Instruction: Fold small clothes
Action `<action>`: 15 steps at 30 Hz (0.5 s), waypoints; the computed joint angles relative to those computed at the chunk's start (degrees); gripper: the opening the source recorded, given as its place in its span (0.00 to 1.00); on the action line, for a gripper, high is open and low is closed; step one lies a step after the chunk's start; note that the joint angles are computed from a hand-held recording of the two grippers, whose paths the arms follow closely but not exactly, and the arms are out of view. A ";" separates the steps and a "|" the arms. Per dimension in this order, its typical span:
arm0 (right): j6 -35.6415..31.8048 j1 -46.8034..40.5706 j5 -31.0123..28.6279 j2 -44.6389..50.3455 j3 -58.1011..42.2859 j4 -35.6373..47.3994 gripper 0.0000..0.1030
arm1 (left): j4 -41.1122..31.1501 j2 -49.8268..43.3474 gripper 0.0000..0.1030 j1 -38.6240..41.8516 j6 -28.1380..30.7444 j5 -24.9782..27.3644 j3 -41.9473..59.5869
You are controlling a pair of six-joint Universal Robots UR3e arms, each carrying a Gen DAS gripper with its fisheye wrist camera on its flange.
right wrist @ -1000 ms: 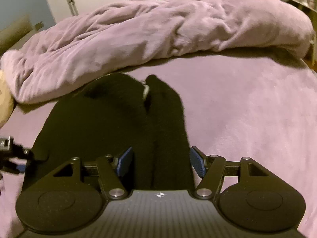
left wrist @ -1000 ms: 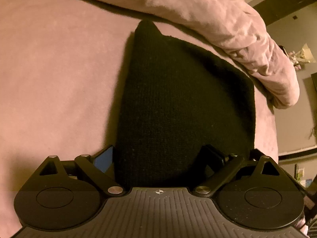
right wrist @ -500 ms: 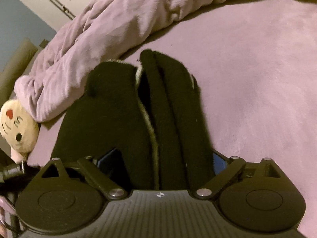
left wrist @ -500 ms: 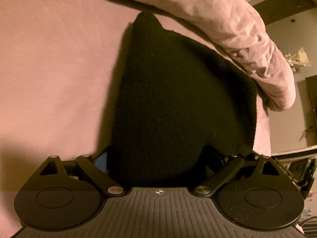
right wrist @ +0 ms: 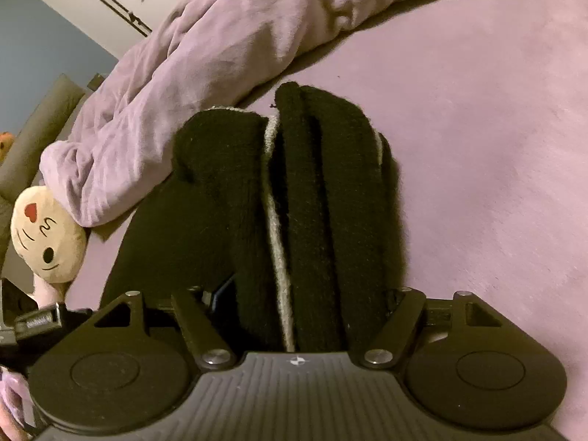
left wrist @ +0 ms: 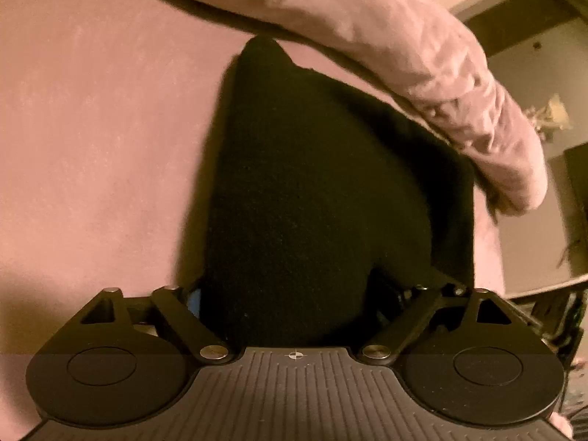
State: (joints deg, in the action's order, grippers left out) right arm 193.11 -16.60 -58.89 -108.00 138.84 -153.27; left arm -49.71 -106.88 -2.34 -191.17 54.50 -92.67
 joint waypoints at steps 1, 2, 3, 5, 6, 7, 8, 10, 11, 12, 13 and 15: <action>1.02 0.23 -0.21 -0.44 0.28 -0.36 0.65 | 0.57 0.73 0.76 0.02 0.35 0.16 -0.65; 1.70 0.11 0.29 -1.06 0.29 0.09 0.58 | 1.04 1.86 0.72 0.30 1.17 -0.06 -1.59; 1.49 -0.30 1.00 -2.23 0.50 1.07 0.52 | 1.51 3.11 0.66 0.73 1.98 -0.58 -2.57; 1.48 0.06 1.86 -4.04 0.28 2.03 0.49 | 0.82 4.76 0.63 1.34 2.92 -1.20 -3.09; 2.37 0.80 2.13 -3.76 -0.37 1.73 0.49 | -0.02 5.42 0.62 1.58 3.46 -1.59 -2.82; 3.48 1.93 1.95 -3.10 -1.48 1.46 0.49 | -0.72 6.20 0.61 1.85 4.06 -1.85 -2.68; 4.29 3.28 1.62 -2.62 -2.75 1.24 0.49 | -0.86 6.41 0.61 1.41 4.01 -1.76 -1.84; 5.56 5.34 1.70 -1.70 -4.54 0.24 0.49 | -2.21 8.29 0.61 1.49 5.27 -1.52 -0.90; 6.82 6.01 2.62 -1.07 -5.14 -0.36 0.48 | -2.94 9.68 0.61 1.95 6.62 -1.38 -0.90; 8.25 7.37 3.16 0.23 -5.93 -1.71 0.48 | -3.90 10.92 0.61 2.28 7.58 -0.53 -0.64; 8.54 9.06 2.79 1.60 -6.98 -2.75 0.48 | -4.74 12.51 0.61 3.06 8.82 0.23 -1.04; 9.10 12.94 0.76 4.32 -8.70 -4.95 0.48 | -6.76 15.60 0.62 5.59 10.86 1.28 -2.75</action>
